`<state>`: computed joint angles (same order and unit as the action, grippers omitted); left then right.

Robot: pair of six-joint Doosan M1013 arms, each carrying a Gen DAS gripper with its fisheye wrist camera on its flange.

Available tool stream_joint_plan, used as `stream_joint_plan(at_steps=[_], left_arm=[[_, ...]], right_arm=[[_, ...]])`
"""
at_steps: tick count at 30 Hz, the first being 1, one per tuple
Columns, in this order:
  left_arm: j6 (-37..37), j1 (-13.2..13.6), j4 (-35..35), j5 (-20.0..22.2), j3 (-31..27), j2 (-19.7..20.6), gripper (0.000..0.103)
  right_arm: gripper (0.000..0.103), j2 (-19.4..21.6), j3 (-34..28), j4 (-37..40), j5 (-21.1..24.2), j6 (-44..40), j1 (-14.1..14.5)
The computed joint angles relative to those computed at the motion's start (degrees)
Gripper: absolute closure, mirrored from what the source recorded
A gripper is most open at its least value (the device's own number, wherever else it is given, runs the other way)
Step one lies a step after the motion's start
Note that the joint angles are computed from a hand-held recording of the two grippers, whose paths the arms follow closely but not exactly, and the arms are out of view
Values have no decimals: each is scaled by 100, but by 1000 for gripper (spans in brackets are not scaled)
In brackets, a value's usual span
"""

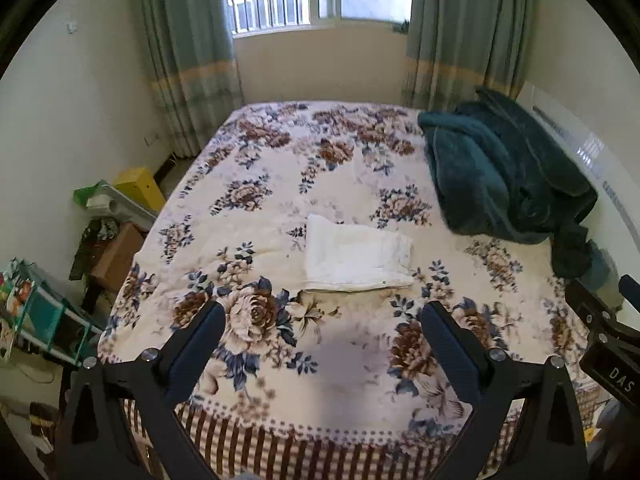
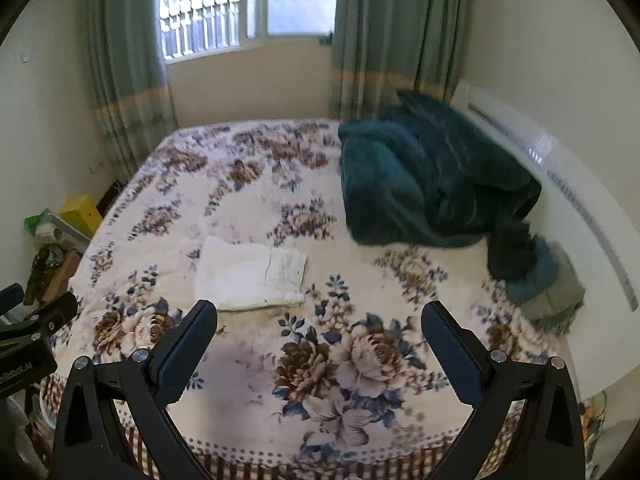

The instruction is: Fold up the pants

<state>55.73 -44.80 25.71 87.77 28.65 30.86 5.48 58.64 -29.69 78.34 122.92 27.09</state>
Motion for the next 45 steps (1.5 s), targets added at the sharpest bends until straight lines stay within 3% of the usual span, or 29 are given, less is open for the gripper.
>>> stream_joint_plan(at_steps=[9,20,27,45], left_arm=[[-339,-509,788,236,340,-604,3],[-452,-717,1056,123,764,-1022,3],[-542,-760,1147,63,920,-1126,1],[-652,-772,1192,116,938,-1159,1]], right_arm=[[0,-421,-368,-393,448,134,780],[0,-412,-895,-1222,996,415,1555],[0,-419,-919,-1267,1178,454,1626],[0,-453,-739,-852,1026,423,1478]])
